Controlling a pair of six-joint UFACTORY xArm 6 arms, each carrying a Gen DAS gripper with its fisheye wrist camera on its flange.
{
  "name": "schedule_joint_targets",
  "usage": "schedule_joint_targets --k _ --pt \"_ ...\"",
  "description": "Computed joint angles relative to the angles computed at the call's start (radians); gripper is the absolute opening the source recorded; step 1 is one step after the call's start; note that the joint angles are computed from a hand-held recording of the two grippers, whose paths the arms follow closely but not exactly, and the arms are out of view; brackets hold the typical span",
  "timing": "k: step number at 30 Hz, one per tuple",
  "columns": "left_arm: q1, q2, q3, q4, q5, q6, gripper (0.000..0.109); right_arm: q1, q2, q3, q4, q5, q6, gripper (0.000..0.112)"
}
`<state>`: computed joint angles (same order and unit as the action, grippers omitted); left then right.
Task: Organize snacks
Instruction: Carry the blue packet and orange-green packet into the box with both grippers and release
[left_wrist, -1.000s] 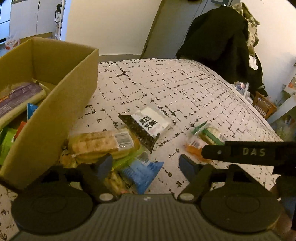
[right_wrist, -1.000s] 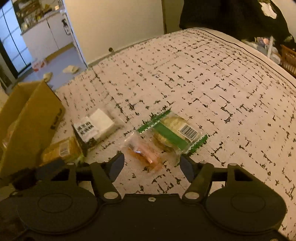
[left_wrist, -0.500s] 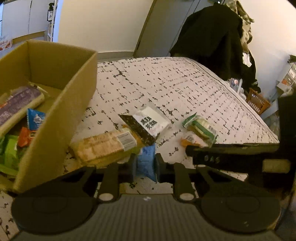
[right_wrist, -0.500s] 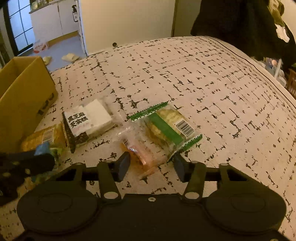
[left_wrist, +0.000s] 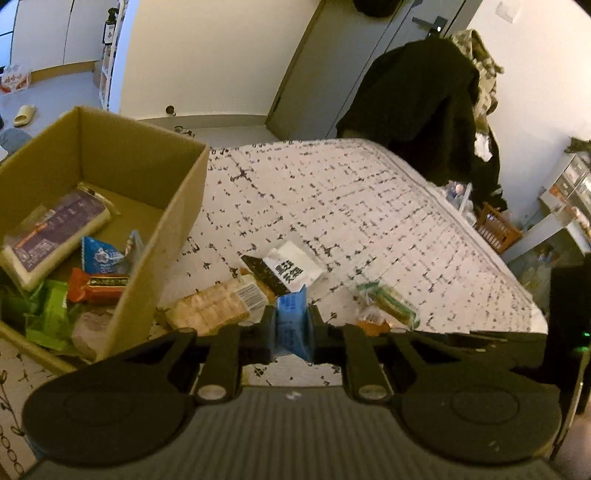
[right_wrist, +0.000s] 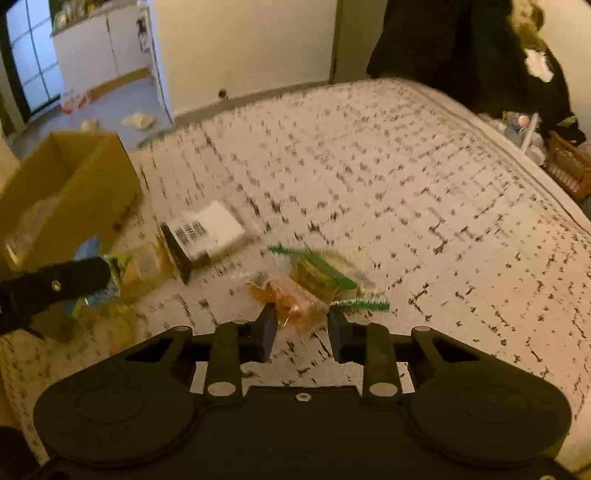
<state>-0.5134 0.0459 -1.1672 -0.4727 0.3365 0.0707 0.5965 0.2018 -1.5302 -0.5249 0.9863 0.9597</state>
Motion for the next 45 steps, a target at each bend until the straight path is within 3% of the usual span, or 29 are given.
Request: schedule_joint_targets --k 11,14,30,45 --pt "0.035 -0.109 0.017 -0.025 -0.006 0.010 0.015 0.060 0.021 -0.138 -0.093 0.021 0.118 0.028" --pt "0.050 -0.131 0.021 -0.034 -0.013 0.021 0.015 0.071 0.014 -0.142 -0.101 -0.015 0.183 0.028" --pt "0.152 -0.190 0.025 -0.075 -0.003 0.055 0.015 0.142 0.153 -0.331 -0.222 -0.041 0.379 0.028" --pt "0.246 -0.138 -0.014 -0.078 0.019 0.038 0.015 0.156 0.337 -0.540 -0.132 -0.040 0.328 0.028"
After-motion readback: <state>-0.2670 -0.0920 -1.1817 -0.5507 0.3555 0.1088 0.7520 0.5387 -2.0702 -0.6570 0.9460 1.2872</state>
